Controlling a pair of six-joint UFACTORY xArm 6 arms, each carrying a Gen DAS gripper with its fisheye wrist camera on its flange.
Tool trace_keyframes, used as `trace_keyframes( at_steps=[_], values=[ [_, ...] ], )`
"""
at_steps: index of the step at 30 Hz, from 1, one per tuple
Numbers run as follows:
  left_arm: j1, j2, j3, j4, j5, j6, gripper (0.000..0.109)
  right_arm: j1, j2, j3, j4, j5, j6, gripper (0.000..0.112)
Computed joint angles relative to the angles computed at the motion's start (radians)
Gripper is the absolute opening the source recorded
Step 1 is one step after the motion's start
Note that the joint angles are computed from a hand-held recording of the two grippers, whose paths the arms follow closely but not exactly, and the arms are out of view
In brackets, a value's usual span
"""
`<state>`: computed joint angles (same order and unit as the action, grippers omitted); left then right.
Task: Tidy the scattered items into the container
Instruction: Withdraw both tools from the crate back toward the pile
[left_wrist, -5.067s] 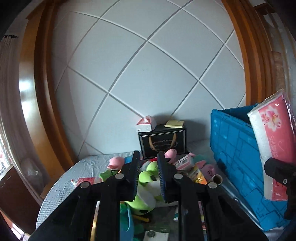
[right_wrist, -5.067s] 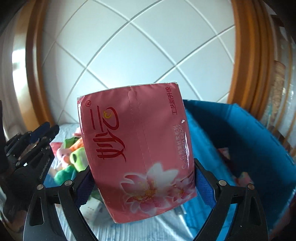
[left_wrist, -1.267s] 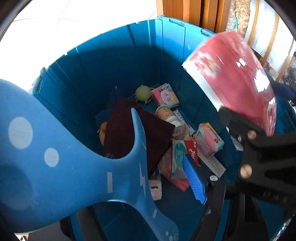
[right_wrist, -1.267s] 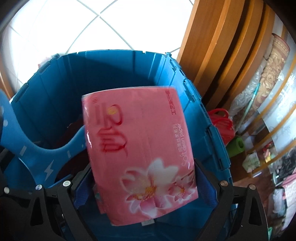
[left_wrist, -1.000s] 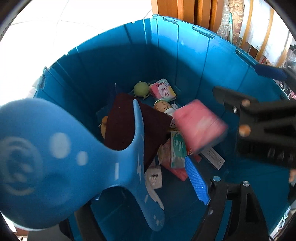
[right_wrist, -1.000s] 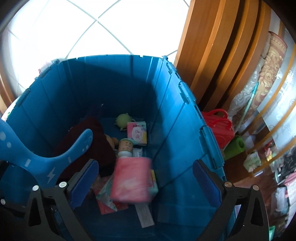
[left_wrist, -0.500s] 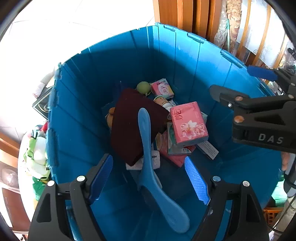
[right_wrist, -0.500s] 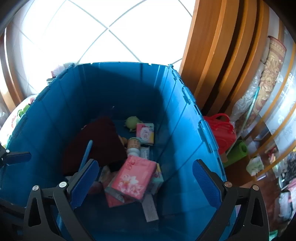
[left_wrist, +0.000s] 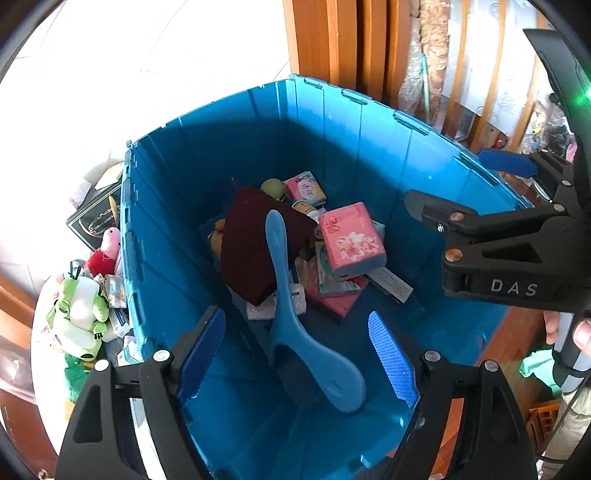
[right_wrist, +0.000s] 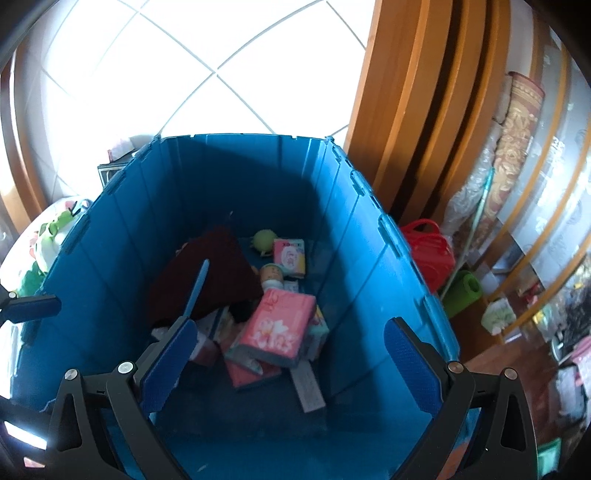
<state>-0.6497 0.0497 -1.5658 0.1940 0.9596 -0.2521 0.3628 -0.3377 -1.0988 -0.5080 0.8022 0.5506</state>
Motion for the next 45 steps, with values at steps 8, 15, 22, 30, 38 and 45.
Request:
trace_keyframes(
  at_steps=[8,15,22,30,38,45],
  values=[
    [0.025,-0.209,0.229,0.002,-0.088,0.025,0.08,0.17,-0.088,0.03,-0.143,0.15,0.198,0.103],
    [0.086,-0.451,0.461,0.013,-0.131,0.019,0.08,0.383,-0.106,0.02,-0.252,0.26,0.371,0.103],
    [0.187,-0.684,0.665,-0.005,-0.116,0.039,0.08,0.572,-0.036,-0.017,-0.298,0.288,0.497,0.103],
    [0.336,-0.861,0.81,-0.057,-0.096,0.101,0.08,0.68,0.11,-0.133,-0.321,0.297,0.539,0.103],
    [0.521,-0.935,0.904,-0.128,-0.125,0.17,0.08,0.682,0.253,-0.236,-0.273,0.178,0.479,0.103],
    [0.664,-0.906,0.985,-0.104,-0.229,0.139,0.08,0.621,0.423,-0.327,-0.148,-0.025,0.361,0.103]
  ],
)
